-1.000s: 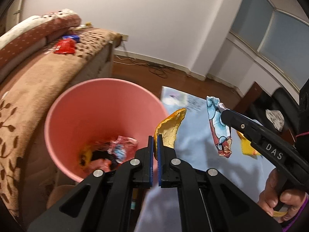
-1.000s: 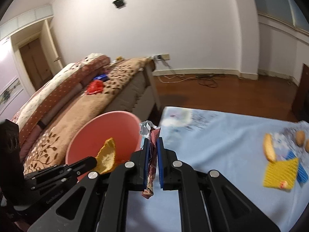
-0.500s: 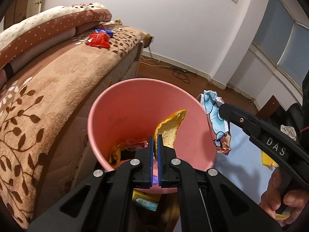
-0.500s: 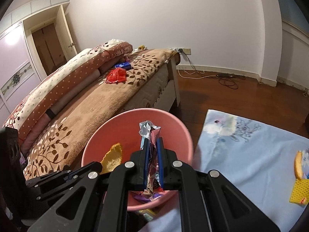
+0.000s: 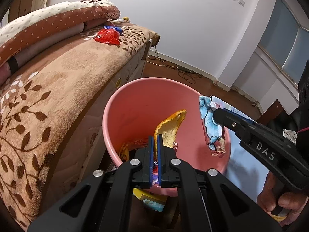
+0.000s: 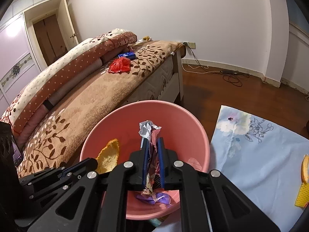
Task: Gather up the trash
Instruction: 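Carry the orange peel and wrapper over the pink bucket, then open both tools to drop the peel and wrapper into the bucket, then move both tools back over the foam nets on the bed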
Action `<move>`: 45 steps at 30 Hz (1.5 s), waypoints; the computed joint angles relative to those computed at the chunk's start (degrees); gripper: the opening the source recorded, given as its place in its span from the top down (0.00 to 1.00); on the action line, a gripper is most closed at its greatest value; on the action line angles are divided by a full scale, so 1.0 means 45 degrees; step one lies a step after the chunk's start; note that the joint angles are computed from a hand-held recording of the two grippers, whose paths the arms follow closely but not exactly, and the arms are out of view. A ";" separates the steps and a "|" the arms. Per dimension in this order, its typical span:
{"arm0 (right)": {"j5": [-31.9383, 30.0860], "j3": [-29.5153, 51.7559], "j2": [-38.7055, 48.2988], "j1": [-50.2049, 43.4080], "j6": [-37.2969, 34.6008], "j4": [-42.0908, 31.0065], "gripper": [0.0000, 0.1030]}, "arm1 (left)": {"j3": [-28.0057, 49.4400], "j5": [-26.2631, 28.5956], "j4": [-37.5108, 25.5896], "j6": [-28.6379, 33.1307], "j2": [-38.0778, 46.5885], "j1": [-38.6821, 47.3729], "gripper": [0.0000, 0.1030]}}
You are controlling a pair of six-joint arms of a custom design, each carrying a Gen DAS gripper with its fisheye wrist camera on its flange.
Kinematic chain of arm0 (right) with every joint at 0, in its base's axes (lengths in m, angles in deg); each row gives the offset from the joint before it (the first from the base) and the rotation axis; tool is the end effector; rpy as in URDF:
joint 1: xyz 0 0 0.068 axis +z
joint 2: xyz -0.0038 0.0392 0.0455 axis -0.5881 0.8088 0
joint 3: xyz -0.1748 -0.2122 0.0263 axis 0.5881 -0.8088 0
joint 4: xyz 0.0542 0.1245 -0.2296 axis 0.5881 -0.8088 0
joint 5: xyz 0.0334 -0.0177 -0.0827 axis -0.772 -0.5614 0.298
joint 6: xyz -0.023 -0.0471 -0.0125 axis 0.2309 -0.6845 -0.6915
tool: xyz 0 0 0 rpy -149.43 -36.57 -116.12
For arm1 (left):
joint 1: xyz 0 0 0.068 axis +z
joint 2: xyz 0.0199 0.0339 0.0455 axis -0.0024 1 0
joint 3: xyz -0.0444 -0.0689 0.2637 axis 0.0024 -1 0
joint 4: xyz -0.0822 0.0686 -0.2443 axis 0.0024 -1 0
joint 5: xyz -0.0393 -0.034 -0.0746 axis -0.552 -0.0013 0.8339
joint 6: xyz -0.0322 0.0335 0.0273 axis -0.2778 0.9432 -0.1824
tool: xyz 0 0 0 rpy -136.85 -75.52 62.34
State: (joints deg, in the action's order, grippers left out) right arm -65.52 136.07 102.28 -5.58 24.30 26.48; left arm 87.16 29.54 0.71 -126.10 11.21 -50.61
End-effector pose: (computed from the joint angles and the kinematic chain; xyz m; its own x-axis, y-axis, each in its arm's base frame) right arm 0.3383 0.2141 0.1639 -0.5438 -0.4489 -0.7091 -0.7603 0.6213 0.1897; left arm 0.1958 -0.2006 0.1473 -0.4955 -0.5761 -0.6501 -0.5493 0.7876 -0.2792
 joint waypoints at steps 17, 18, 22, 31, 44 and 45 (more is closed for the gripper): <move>-0.0041 0.0119 0.0115 0.0040 -0.0018 -0.0138 0.79 | -0.0257 -0.0063 0.0086 -0.0383 -0.0239 0.0033 0.68; -0.0055 0.0086 0.0099 0.0028 -0.0015 -0.0116 0.78 | -0.0229 -0.0068 0.0067 -0.0366 -0.0234 0.0018 0.68; -0.0122 -0.0056 -0.0004 -0.0104 -0.0008 -0.0046 0.75 | -0.0006 -0.0078 -0.0082 -0.0316 -0.0106 -0.0044 0.68; -0.0472 -0.0635 -0.0456 -0.0794 -0.0046 0.0077 0.72 | 0.0440 -0.0076 -0.0304 -0.0210 0.0122 -0.0185 0.68; -0.1234 -0.1547 -0.1158 -0.2330 -0.0275 -0.0146 0.72 | 0.1668 -0.0295 -0.1093 0.0013 0.0718 -0.0563 0.68; -0.1300 -0.1620 -0.1214 -0.2440 -0.0296 -0.0149 0.71 | 0.1826 -0.0302 -0.1159 0.0068 0.0817 -0.0586 0.68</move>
